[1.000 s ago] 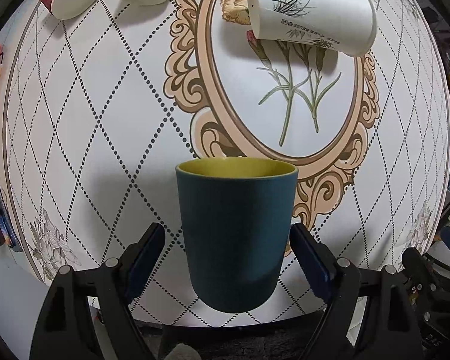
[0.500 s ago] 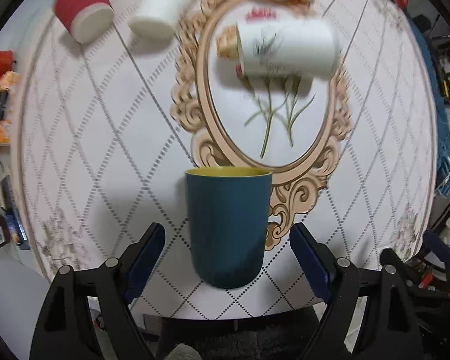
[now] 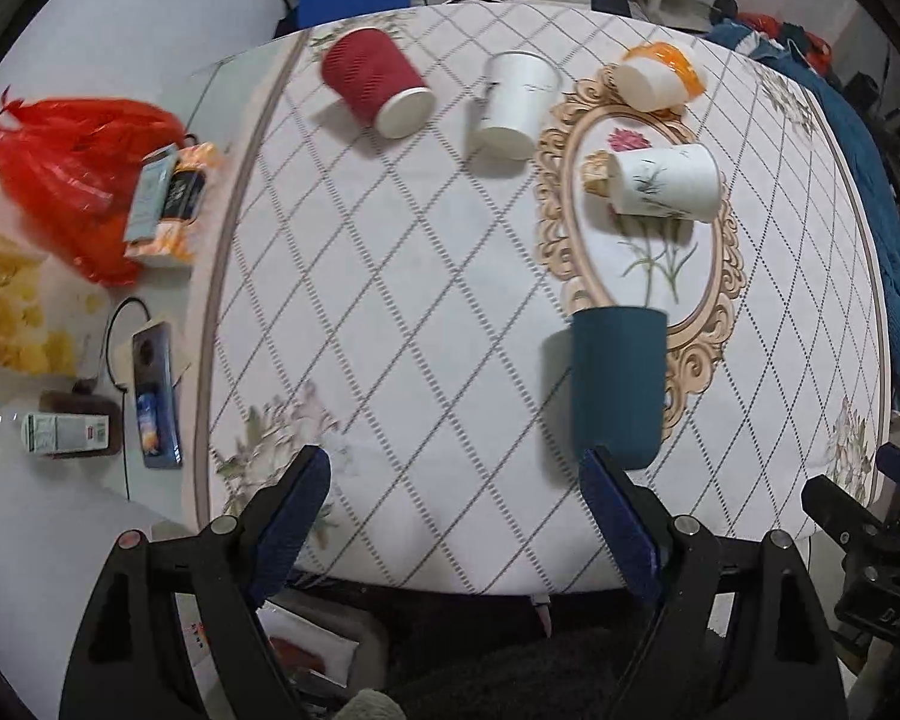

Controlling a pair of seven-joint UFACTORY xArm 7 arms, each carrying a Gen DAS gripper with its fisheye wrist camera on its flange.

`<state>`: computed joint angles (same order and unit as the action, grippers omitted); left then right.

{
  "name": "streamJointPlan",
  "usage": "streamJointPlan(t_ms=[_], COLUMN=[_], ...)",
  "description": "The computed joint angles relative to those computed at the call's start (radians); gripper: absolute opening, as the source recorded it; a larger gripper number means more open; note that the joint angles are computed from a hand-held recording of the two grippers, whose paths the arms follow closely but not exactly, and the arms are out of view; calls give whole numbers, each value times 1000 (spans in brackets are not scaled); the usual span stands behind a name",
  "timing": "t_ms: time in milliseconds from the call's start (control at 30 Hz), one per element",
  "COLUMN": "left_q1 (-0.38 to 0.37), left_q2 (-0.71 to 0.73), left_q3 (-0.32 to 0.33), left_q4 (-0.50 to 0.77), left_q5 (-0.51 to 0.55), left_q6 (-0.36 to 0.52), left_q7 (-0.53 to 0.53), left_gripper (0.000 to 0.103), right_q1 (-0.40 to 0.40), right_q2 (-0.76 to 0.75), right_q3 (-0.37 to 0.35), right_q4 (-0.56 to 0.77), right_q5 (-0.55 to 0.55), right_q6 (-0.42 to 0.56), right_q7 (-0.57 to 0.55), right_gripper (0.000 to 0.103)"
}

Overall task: Flip cup upside down
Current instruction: 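Carry the inverted teal mug with the left gripper toward the right gripper, then grasp the teal mug base with the right gripper while the left gripper releases it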

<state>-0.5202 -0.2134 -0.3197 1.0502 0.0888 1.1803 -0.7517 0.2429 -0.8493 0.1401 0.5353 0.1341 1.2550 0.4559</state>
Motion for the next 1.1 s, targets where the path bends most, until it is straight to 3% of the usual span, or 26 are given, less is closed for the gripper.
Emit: streamJointPlan(t_ms=[333, 367, 400, 433, 467, 533, 600, 700, 733, 833, 900, 1100], left_q1=[34, 40, 45, 52, 58, 70, 78, 80, 81, 79, 75, 68], left_q2=[-140, -147, -149, -147, -146, -146, -128, -101, -91, -66, -51, -5], left_q3=[18, 19, 19, 16, 13, 9, 7, 12, 12, 17, 20, 35], left_q4=[-135, -152, -164, -175, -185, -212, -218, -232, -236, -246, -255, -272], left_q5=[-52, -58, -58, -51, -44, -27, -20, -25, -23, -32, -37, -52], left_q6=[-39, -54, -68, -80, -92, -136, -142, -153, -154, -161, -168, -166], left_q7=[24, 13, 7, -4, -17, -52, -78, -115, -133, -175, -201, -256], left_gripper=[85, 86, 97, 102, 102, 102, 102, 102, 102, 102, 102, 102], right_q1=[87, 95, 106, 114, 121, 135, 103, 179, 250, 318, 315, 355], right_q2=[98, 113, 133, 150, 169, 211, 242, 274, 270, 250, 238, 216], right_q3=[88, 87, 85, 80, 82, 100, 163, 174, 144, 128, 138, 65], right_q4=[105, 117, 133, 144, 159, 188, 209, 190, 156, 57, -2, -192], right_q5=[25, 16, -1, -22, -51, -144, -223, -401, -487, -611, -639, -721], right_q6=[-18, -13, -13, -16, -20, -47, -71, -137, -181, -305, -395, -699], right_q7=[82, 70, 38, -2, -46, -197, -397, -709, -814, -1125, -1302, -1769], right_gripper=[103, 103, 103, 103, 103, 103, 103, 103, 103, 103, 103, 103])
